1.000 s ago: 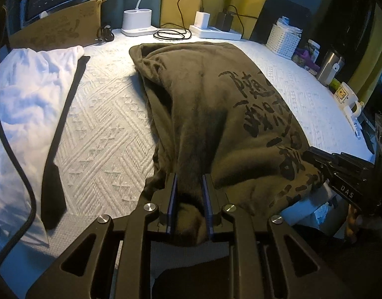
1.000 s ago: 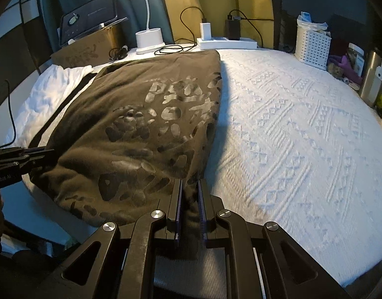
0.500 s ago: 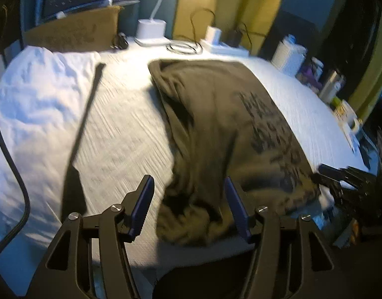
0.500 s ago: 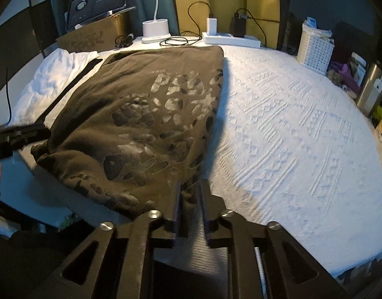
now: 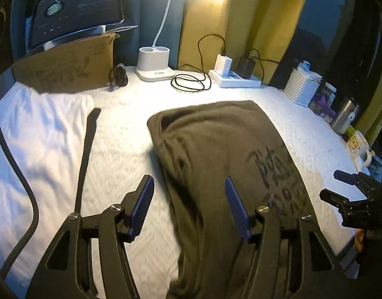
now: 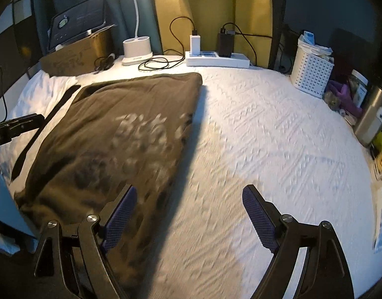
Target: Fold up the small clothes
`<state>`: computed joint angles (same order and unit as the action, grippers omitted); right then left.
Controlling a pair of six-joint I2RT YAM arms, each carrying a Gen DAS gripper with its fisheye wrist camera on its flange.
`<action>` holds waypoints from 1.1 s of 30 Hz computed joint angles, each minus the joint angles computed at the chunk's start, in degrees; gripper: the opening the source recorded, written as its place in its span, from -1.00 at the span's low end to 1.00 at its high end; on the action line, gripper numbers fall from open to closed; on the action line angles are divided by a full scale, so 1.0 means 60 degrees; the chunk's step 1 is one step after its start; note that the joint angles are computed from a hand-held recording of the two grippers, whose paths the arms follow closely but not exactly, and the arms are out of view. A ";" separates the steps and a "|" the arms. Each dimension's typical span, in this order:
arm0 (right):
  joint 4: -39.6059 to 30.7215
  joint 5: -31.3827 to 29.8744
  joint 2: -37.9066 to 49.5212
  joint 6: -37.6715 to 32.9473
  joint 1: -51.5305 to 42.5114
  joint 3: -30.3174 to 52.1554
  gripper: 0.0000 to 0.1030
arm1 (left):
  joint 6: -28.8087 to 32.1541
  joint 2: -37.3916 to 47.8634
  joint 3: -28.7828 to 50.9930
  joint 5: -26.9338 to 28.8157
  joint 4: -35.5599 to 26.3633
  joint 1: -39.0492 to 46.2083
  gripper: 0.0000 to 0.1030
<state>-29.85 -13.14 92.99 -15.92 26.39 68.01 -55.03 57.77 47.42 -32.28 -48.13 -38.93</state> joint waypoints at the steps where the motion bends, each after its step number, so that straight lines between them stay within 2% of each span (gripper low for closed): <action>1: -0.0010 -0.0025 0.0270 -0.0003 -0.0005 0.0278 0.71 | 0.0252 0.0103 0.0054 0.0100 0.0164 0.0226 0.15; 5: -0.0111 -0.0093 0.1432 0.0110 -0.0050 0.1515 0.71 | 0.1360 0.0558 0.0219 0.0615 0.0981 0.1310 0.15; 14: -0.0243 -0.0178 0.3343 0.0036 -0.0079 0.3804 0.70 | 0.2505 0.1457 0.0060 0.1668 0.2358 0.3296 0.15; 17: -0.0110 -0.0231 0.4105 0.0176 -0.0034 0.4667 0.71 | 0.2721 0.1775 -0.0006 0.1857 0.2776 0.3760 0.15; 29: -0.0981 -0.0405 0.6492 0.0589 0.0296 0.8029 0.71 | 0.3205 0.2431 -0.0262 0.3011 0.3894 0.4686 0.16; 31: -0.1260 -0.0539 0.6934 0.0644 0.0353 0.8694 0.71 | 0.3264 0.2582 -0.0267 0.3178 0.3975 0.4824 0.19; 33: -0.1605 -0.0741 0.7434 0.0709 0.0414 0.9446 0.71 | 0.3278 0.2694 -0.0310 0.3303 0.4064 0.4932 0.32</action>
<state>-39.48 -17.58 137.59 -11.67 28.87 124.69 -35.37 73.93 45.56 -12.46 -23.75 -9.34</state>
